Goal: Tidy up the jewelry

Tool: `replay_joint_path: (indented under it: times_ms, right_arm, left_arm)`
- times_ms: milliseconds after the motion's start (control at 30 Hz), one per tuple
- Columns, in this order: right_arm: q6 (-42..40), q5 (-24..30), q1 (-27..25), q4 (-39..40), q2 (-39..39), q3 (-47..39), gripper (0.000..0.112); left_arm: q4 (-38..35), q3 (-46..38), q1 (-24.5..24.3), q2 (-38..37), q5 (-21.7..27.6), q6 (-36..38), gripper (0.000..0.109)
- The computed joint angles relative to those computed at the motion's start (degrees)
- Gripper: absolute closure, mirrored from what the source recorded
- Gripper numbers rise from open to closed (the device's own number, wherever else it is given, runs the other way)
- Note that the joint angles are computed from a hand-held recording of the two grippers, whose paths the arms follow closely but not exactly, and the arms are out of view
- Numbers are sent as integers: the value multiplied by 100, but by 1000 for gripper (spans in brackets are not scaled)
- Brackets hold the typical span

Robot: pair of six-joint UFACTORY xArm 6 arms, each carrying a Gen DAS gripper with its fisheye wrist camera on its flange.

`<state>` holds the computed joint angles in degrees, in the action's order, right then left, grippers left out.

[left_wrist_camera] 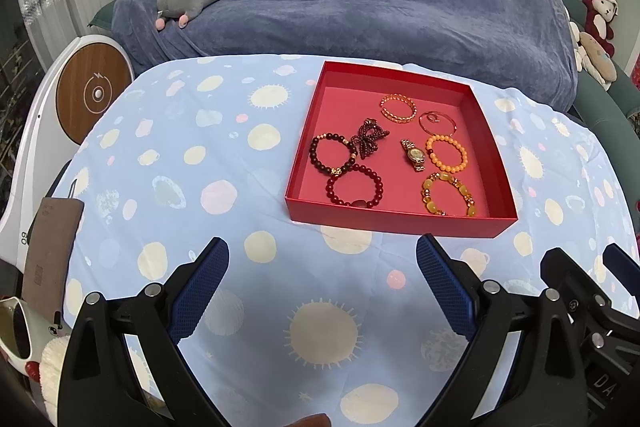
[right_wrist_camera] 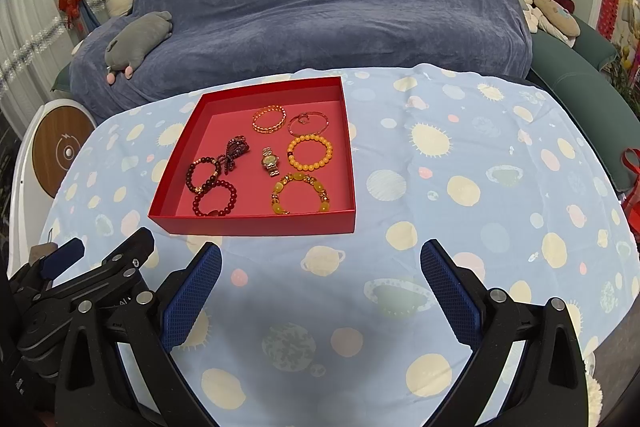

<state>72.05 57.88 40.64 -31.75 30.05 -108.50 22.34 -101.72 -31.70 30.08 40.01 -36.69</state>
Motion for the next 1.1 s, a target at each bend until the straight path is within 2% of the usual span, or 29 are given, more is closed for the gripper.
replay_joint_path:
  times_ms: [667, 1100]
  right_arm:
    - [26, -24, -1, 2, -18, 41, 16]
    - [60, -18, 40, 0, -9, 50, 16]
  left_arm:
    - [30, 28, -5, -17, 59, 42, 18]
    - [337, -58, -35, 38, 161, -119, 18]
